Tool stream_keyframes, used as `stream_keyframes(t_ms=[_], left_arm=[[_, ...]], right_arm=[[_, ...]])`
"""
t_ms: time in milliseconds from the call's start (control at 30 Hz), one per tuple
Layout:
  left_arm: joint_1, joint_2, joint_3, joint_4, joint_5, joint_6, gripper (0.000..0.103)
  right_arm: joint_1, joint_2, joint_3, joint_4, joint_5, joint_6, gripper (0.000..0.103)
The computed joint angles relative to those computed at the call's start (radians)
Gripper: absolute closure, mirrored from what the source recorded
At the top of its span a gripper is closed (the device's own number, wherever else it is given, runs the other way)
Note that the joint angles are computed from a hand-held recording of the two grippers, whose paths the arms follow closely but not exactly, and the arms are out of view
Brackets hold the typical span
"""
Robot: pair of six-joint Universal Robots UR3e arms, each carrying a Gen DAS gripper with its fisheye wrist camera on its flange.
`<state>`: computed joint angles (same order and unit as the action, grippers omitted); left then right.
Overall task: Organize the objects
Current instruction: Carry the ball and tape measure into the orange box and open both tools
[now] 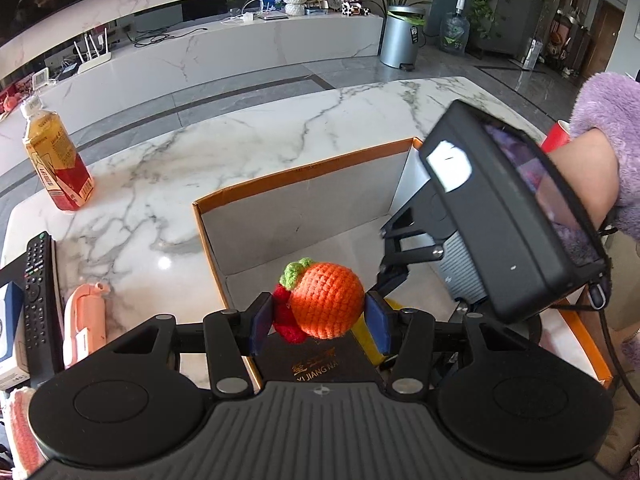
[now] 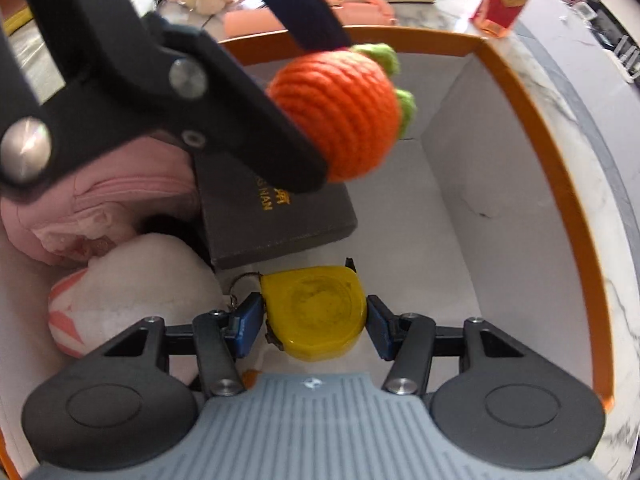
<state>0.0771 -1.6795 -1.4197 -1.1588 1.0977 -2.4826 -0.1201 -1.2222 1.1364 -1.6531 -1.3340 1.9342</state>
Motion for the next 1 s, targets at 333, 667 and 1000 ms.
stream_keyframes(t_ms=[333,667,1000], left_arm=[[0.008,0.012,-0.015,-0.009,0.002,0.026,0.045],[0.014,0.035,-0.020,-0.020,0.002,0.020,0.045],[0.014,0.013,-0.002,0.003,-0.012,0.002,0.045]], right_arm=[[0.016,0.052,-0.070,0.058,0.001,-0.050,0.045],[-0.017,0.109,-0.239,0.205,-0.005,0.012,0.044],[-0.002,0.218,-0.433,0.282,-0.148,0.063,0.082]])
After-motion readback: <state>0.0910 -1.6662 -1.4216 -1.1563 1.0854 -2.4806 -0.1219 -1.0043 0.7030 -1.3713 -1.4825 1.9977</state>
